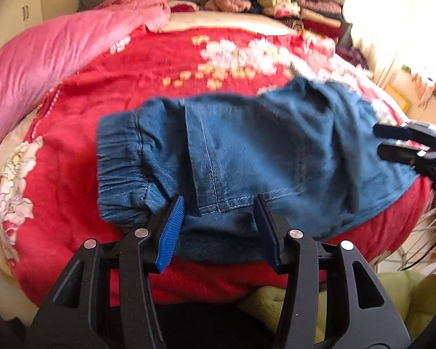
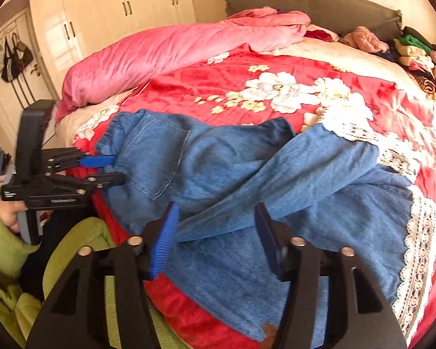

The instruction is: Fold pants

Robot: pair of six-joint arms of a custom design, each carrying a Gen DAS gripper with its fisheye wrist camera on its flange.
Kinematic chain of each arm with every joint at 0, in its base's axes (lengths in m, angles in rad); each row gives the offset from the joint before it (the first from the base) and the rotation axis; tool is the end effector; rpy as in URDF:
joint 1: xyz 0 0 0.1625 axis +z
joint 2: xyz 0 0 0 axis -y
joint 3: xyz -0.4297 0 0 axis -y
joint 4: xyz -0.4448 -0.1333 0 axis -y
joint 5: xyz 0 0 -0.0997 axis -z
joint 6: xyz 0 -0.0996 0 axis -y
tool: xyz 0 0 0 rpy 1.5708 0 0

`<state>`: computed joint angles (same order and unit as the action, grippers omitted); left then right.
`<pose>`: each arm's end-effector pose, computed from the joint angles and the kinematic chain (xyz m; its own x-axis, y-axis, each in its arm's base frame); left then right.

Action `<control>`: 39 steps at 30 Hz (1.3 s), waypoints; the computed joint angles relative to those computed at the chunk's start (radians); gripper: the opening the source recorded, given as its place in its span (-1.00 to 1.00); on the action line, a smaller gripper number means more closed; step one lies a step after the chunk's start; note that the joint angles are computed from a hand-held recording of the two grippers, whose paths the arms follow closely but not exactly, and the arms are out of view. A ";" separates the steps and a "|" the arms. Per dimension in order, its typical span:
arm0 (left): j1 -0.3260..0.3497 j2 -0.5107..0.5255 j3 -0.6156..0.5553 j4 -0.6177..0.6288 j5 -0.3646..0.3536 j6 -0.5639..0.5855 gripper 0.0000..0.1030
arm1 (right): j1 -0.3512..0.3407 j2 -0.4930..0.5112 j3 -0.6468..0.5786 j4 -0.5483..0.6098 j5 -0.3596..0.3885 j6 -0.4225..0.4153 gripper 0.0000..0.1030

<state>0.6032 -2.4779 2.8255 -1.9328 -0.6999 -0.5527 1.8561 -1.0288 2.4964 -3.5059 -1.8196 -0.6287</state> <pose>-0.0297 -0.2748 0.2130 -0.7510 0.1484 -0.6434 0.5042 0.7580 -0.4138 0.2170 -0.3532 0.0469 -0.6297 -0.6383 0.4428 -0.7685 0.5950 -0.2352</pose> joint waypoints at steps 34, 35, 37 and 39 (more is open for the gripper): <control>0.053 0.743 -0.107 -0.748 -0.337 0.193 0.53 | -0.033 0.044 -0.257 0.004 -0.194 0.113 0.78; 0.074 0.775 -0.119 -0.769 -0.348 0.199 0.45 | -0.036 0.062 -0.278 0.017 -0.202 0.118 0.78; 0.106 0.822 -0.137 -0.805 -0.372 0.214 0.31 | -0.038 0.101 -0.326 0.049 -0.222 0.128 0.78; 0.135 0.867 -0.148 -0.857 -0.398 0.230 -0.05 | -0.040 0.139 -0.379 0.089 -0.235 0.144 0.78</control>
<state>0.7381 -1.6113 2.6777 -2.7897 -1.0983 -0.3231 1.8158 -0.8895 2.1170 -3.4168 -2.0548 -0.4848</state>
